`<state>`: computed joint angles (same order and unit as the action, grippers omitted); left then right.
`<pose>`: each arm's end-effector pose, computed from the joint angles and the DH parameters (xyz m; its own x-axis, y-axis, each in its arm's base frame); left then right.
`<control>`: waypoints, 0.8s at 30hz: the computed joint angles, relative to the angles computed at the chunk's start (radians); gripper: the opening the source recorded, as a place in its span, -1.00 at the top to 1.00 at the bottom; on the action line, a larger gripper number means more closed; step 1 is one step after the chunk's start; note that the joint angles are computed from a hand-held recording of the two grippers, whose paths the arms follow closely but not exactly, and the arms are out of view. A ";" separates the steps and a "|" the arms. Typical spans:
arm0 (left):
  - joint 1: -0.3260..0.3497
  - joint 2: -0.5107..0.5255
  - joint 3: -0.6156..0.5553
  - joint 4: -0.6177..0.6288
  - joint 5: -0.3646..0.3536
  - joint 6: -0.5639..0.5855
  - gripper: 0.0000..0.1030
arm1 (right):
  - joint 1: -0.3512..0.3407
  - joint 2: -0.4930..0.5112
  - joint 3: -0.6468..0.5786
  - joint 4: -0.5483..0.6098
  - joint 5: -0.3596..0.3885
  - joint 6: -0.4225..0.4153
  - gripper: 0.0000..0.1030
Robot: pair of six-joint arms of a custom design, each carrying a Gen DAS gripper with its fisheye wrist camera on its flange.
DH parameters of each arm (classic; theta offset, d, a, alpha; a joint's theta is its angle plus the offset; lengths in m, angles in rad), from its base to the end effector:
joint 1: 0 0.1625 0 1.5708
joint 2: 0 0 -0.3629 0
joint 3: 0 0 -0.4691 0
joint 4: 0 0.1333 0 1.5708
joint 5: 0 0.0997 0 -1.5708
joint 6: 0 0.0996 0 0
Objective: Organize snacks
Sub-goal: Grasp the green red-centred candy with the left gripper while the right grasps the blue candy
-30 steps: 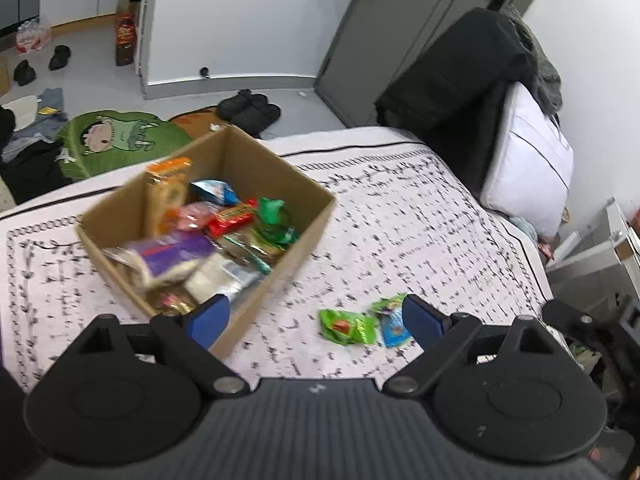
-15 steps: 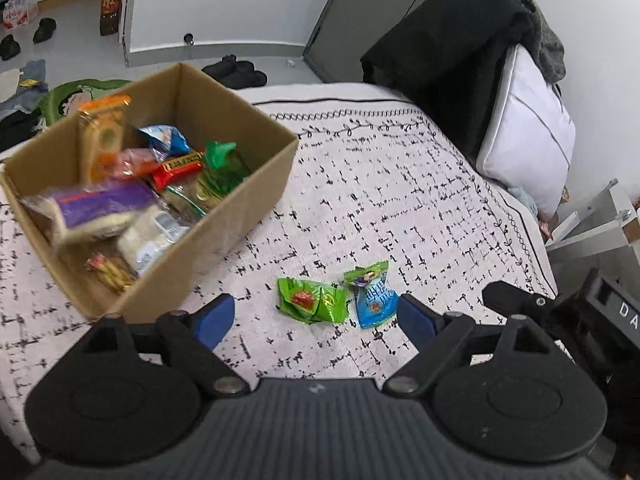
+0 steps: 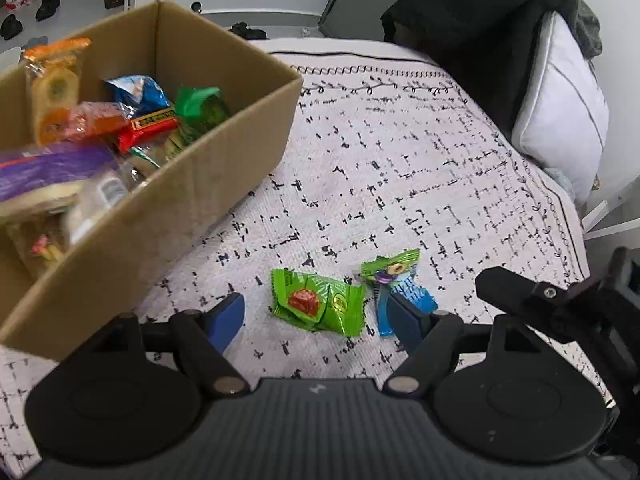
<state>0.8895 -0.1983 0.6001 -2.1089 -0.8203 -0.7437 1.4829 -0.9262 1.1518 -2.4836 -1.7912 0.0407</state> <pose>-0.4081 -0.8229 -0.0081 -0.8835 -0.2350 -0.4053 0.0351 0.8295 -0.5574 0.0396 -0.8206 0.3358 -0.9563 0.2550 0.1431 0.1069 0.7603 -0.6407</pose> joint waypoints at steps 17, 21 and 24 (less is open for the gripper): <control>0.040 0.081 -0.137 0.046 -0.075 0.033 0.27 | 0.004 0.175 -0.208 0.142 -0.078 0.039 -0.23; 0.040 0.040 -0.075 0.020 -0.083 0.032 0.28 | 0.009 0.195 -0.217 0.123 -0.128 0.019 0.23; 0.035 0.013 -0.036 -0.002 -0.074 0.045 0.28 | 0.002 0.180 -0.187 0.084 -0.095 0.009 0.50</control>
